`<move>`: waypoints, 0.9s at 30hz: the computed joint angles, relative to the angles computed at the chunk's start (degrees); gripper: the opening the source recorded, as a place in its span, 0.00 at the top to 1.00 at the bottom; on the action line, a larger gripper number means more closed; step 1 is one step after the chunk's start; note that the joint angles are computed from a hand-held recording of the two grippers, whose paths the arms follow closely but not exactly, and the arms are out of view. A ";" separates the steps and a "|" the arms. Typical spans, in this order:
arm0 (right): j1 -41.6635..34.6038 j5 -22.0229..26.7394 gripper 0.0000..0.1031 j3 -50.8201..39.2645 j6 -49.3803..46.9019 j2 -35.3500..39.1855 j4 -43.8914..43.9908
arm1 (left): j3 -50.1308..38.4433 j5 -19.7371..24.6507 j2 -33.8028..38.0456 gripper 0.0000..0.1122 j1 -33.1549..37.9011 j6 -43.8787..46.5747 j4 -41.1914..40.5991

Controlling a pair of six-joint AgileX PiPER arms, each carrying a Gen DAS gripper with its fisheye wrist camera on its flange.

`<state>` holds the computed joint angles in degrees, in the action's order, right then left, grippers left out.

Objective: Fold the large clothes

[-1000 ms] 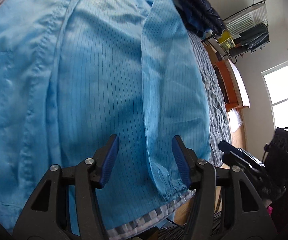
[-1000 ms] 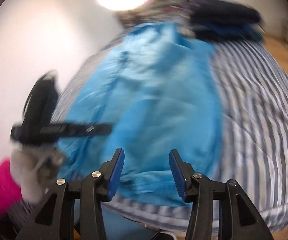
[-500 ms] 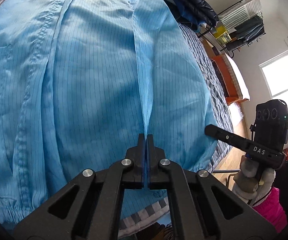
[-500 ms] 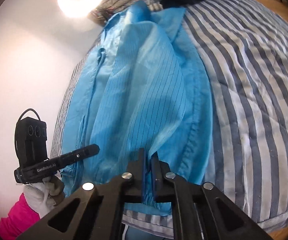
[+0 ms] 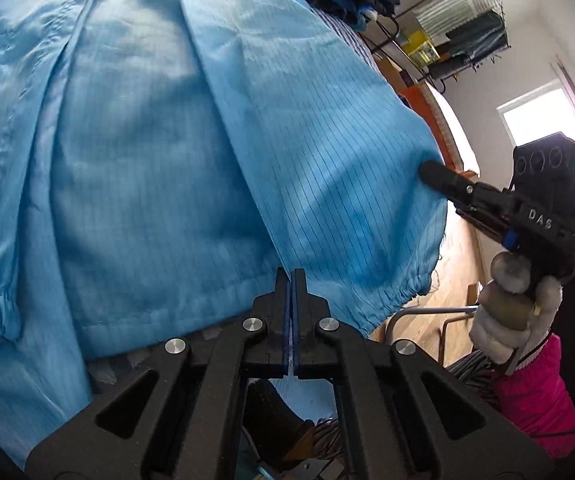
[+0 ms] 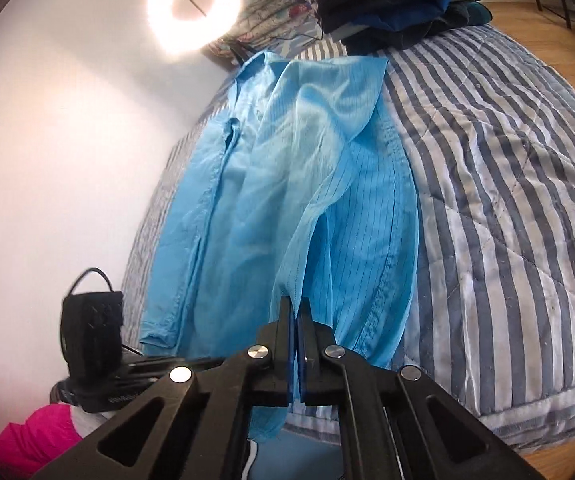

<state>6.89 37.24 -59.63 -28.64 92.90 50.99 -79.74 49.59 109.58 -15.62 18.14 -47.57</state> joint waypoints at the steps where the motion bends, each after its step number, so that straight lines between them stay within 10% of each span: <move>1: -0.45 0.39 1.00 0.94 -0.82 -0.99 0.36 | -0.03 0.46 -0.22 1.00 0.09 0.86 -0.41; 10: 1.96 0.17 1.00 1.56 10.99 0.57 -15.57 | 3.07 1.81 -2.17 1.00 -1.57 3.92 1.16; 21: -3.12 6.32 0.99 0.20 4.92 -0.21 -12.67 | 3.84 3.02 -6.13 1.00 -3.22 1.42 6.57; 25: -3.28 8.20 0.66 -0.66 2.80 -1.49 -14.41 | 4.34 4.76 -8.53 1.00 -1.53 2.24 6.16; 27: -5.77 7.60 0.66 -0.74 -0.36 -1.74 -9.87 | 5.35 3.95 -10.54 1.00 -0.59 2.73 6.51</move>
<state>1.12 44.83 -60.37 -29.00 91.15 41.12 -74.39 53.53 99.03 -16.21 20.87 -41.05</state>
